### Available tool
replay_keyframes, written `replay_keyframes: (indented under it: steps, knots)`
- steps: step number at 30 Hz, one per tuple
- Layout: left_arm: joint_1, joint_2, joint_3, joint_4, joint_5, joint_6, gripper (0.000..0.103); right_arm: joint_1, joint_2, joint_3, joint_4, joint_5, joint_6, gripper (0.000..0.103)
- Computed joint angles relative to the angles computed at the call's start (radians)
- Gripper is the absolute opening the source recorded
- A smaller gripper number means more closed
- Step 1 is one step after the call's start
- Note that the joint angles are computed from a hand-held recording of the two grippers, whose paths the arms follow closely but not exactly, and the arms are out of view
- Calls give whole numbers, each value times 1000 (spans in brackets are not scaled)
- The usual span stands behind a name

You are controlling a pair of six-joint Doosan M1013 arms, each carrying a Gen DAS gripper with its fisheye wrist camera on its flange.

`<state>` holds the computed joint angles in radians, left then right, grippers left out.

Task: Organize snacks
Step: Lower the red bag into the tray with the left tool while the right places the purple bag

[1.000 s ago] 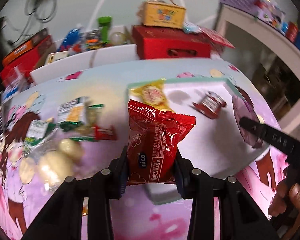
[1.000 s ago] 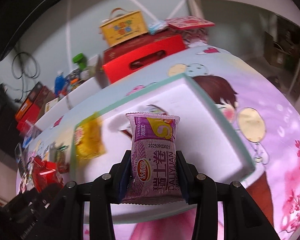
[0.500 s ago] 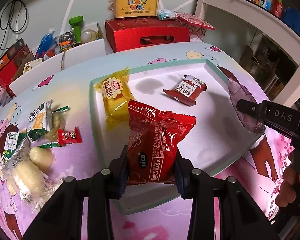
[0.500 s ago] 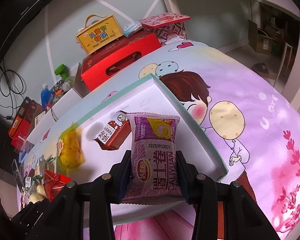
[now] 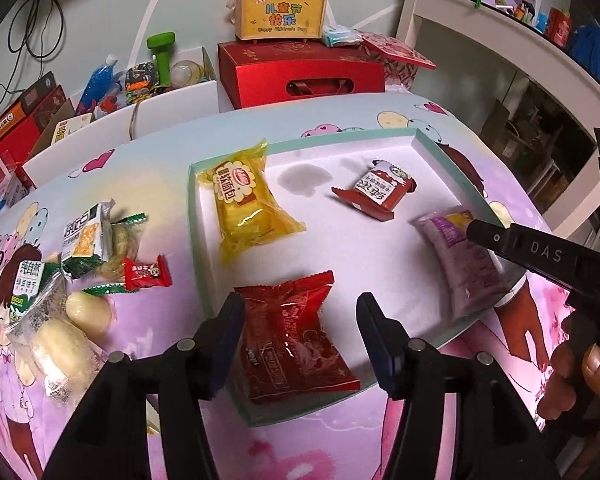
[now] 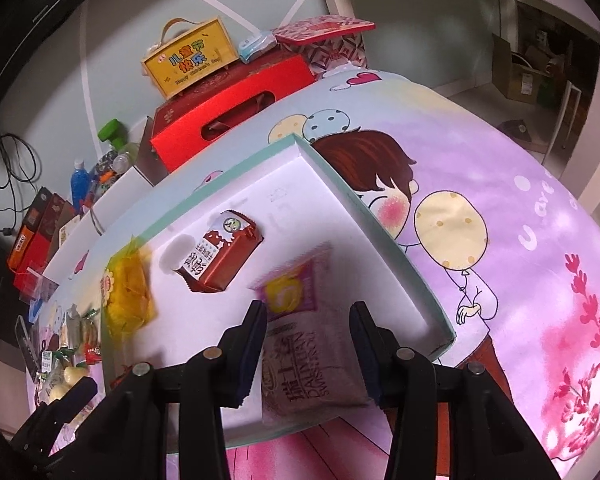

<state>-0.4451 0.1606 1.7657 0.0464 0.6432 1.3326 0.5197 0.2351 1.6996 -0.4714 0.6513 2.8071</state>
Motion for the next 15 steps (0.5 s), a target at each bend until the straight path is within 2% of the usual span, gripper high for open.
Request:
replay_keyframes:
  steps: [6, 8, 9, 11, 14, 15]
  knots:
    - [9, -4, 2, 1, 0, -25, 59, 7, 1, -8, -17, 15, -2, 49]
    - [13, -4, 2, 4, 0, -48, 62, 10, 4, -14, -22, 25, -9, 56]
    - [18, -4, 1, 1, 1, -60, 73, 11, 6, -17, -23, 31, -13, 63]
    - [26, -6, 5, 2, -9, -83, 84, 15, 13, -27, -25, 43, -33, 70]
    - [35, -10, 11, 19, -26, -118, 84, 19, 21, -36, -21, 41, -60, 82]
    - [36, -12, 14, 39, -32, -143, 84, 21, 23, -38, -24, 42, -63, 88]
